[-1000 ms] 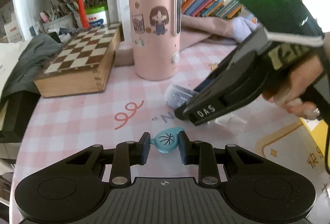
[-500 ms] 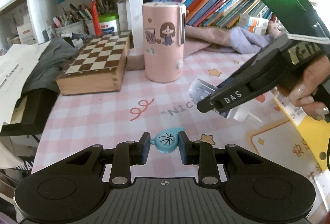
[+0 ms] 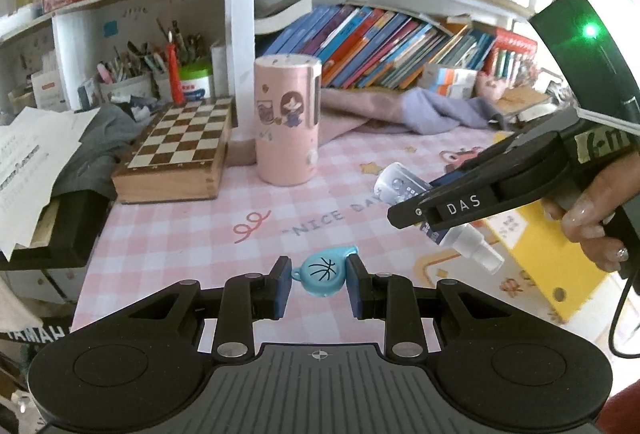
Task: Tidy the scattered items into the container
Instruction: 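Lift the clip and lotion bottle and carry both toward the yellow box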
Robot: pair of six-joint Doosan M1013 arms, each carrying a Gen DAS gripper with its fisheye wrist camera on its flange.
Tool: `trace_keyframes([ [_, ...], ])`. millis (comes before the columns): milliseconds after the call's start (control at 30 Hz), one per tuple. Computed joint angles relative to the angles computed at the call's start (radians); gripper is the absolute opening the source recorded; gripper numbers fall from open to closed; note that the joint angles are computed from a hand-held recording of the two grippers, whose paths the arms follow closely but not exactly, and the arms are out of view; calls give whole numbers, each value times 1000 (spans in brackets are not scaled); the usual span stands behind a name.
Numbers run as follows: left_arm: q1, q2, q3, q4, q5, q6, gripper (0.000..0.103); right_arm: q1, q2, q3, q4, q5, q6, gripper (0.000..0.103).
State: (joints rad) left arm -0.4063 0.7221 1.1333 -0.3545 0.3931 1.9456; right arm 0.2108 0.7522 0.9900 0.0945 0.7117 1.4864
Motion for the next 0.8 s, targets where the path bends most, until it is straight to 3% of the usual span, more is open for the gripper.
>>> trace_keyframes([
  [300, 4, -77, 115, -201, -36, 183, 28, 14, -115, 177, -13, -110, 59, 30],
  [800, -12, -205, 303, -350, -98, 331, 28, 39, -270, 428, 11, -248, 59, 30],
])
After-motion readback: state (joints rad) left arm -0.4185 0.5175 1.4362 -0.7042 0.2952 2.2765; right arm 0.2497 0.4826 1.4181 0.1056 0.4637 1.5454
